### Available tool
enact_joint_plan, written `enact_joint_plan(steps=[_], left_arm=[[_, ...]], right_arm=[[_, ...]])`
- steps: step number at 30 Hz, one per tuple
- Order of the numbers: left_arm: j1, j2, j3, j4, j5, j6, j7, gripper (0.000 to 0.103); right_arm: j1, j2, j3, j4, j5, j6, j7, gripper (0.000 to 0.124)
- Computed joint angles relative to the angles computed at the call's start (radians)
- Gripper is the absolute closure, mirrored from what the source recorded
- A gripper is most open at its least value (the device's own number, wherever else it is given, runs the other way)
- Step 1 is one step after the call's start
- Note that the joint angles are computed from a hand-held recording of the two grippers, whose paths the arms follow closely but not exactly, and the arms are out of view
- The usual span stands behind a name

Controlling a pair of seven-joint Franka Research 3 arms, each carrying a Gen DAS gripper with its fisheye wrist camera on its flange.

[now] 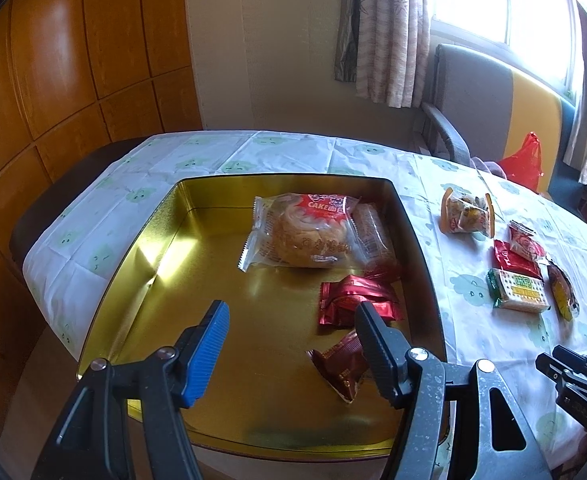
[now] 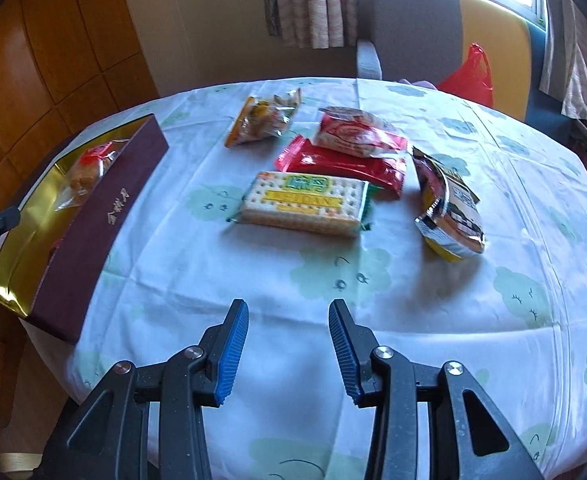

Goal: Organize snacks
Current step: 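Move the left gripper toward the orange-edged clear snack bag, then grasp the orange-edged clear snack bag with the left gripper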

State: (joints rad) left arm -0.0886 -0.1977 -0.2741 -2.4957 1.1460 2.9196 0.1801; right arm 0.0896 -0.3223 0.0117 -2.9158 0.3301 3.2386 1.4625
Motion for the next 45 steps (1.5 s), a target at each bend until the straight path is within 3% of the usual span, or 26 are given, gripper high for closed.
enact_joint_plan(steps=[6, 12, 18, 24, 29, 36, 42, 45], left_arm=[[-0.02, 0.019, 0.002, 0.024, -0.035, 0.006, 0.066, 0.038], [-0.052, 0.05, 0.001, 0.08, -0.085, 0.031, 0.188, 0.038], [-0.108, 0.119, -0.003, 0.159, -0.197, 0.035, 0.357, 0.031], [-0.184, 0.235, -0.002, 0.29, -0.408, -0.037, 0.686, 0.027], [-0.251, 0.378, 0.015, 0.477, -0.372, -0.145, 0.887, 0.018], [-0.303, 0.606, 0.034, 0.757, -0.484, -0.259, 1.189, 0.015], [-0.336, 0.763, 0.047, 0.969, -0.565, -0.322, 1.406, 0.014], [-0.354, 0.837, 0.044, 1.065, -0.581, -0.367, 1.572, 0.011]], right_arm=[[-0.076, 0.016, 0.059, -0.003, -0.007, -0.005, 0.022, 0.081], [-0.035, 0.027, 0.013, -0.008, -0.015, 0.018, 0.006, 0.077], [0.087, 0.033, -0.111, -0.018, -0.022, 0.054, -0.026, 0.07], [0.219, 0.029, -0.266, -0.032, -0.071, 0.094, -0.032, 0.067], [0.296, 0.019, -0.37, -0.035, -0.124, 0.097, -0.019, 0.065], [0.398, -0.014, -0.508, -0.029, -0.155, 0.057, -0.062, 0.065], [0.496, -0.032, -0.615, -0.013, -0.114, 0.034, -0.157, 0.065], [0.547, -0.036, -0.668, -0.001, -0.087, 0.029, -0.2, 0.065]])
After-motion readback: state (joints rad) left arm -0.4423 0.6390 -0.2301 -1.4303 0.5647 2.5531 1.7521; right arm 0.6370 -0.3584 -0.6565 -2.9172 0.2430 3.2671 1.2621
